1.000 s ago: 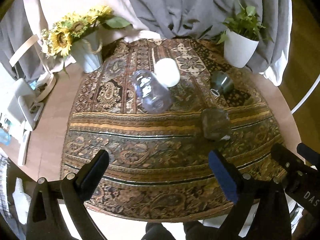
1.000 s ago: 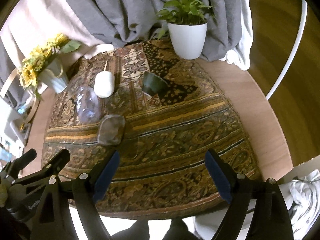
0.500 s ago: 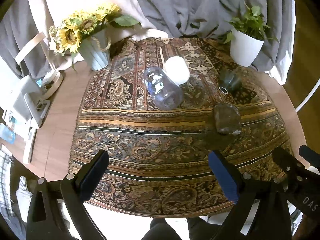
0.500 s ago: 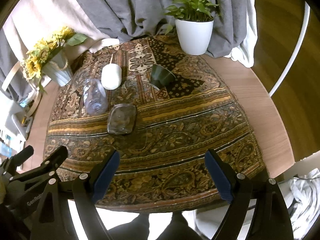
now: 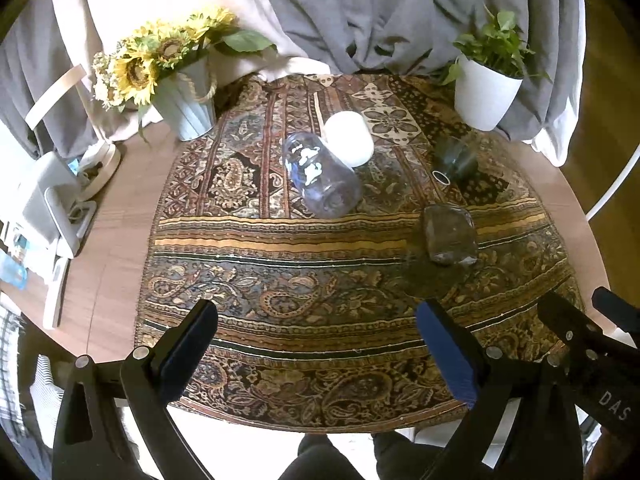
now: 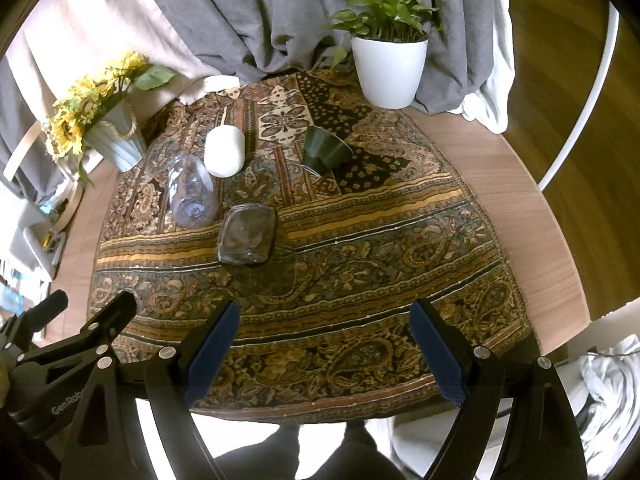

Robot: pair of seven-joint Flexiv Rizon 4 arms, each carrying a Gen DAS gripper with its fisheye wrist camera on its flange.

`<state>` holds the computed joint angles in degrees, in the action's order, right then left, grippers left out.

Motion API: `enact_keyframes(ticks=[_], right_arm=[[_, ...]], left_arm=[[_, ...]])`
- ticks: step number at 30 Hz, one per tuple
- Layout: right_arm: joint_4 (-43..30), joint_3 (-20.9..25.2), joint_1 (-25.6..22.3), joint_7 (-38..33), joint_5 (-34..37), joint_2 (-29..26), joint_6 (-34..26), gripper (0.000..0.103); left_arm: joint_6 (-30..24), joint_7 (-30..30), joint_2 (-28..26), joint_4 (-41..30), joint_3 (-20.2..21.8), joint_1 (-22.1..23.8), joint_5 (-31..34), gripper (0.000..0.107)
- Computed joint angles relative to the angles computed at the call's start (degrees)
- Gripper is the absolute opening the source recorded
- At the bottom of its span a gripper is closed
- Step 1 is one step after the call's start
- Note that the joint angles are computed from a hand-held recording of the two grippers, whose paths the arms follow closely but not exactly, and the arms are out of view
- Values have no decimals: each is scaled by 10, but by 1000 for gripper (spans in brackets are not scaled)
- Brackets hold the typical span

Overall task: Flip cup upside down
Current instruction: 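Open the left tool and withdraw both tools from the glass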

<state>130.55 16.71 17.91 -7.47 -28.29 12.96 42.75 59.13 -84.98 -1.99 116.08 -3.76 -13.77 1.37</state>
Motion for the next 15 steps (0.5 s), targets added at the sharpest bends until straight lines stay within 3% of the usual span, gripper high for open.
enact_keyframes(ticks=[15], right_arm=[[-1, 1, 0, 1, -1, -1, -2, 87]], left_arm=[[-1, 2, 1, 3, 0, 1, -3, 102]])
